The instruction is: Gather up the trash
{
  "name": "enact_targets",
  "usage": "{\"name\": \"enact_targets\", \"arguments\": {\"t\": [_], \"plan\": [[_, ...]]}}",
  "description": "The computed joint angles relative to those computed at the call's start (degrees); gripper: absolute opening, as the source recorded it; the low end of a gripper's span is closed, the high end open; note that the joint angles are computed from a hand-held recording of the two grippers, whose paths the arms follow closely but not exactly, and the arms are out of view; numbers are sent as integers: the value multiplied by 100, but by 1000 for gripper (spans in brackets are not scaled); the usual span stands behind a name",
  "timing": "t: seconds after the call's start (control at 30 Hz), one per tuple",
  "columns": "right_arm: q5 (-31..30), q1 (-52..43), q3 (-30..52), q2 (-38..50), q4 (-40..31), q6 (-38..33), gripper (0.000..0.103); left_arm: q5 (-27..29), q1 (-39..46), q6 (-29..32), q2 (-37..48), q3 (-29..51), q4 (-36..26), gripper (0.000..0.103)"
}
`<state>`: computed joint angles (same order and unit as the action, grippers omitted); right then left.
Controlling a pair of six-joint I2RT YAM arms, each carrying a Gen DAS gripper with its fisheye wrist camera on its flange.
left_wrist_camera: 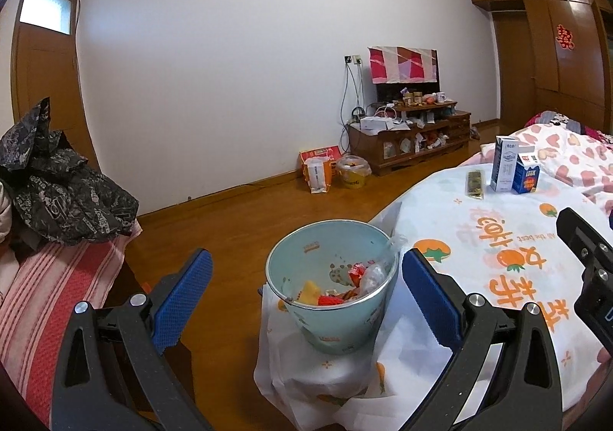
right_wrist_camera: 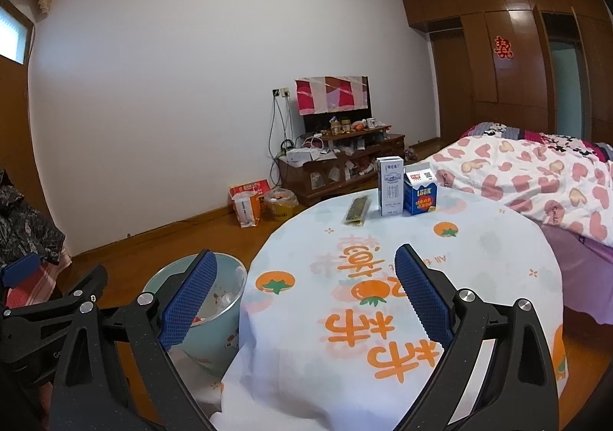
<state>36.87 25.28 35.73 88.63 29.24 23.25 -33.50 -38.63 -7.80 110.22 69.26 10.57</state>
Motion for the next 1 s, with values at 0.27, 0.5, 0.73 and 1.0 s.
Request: {"name": "enact_targets", "arguments": {"t": [0.27, 0.5, 0.73, 1.0], "plan": [[-3, 22, 34, 47, -13, -14, 93, 6, 6, -12, 27, 34, -65, 97], [-5, 22, 57, 67, -29, -3, 93, 11, 16, -49, 15, 44, -101, 97], [2, 17, 39, 48, -20, 4, 93, 42, 16, -28, -12, 5, -65, 97], [24, 30, -9, 62, 24, 45, 93, 52, -10, -12, -13, 1, -52, 97]]}}
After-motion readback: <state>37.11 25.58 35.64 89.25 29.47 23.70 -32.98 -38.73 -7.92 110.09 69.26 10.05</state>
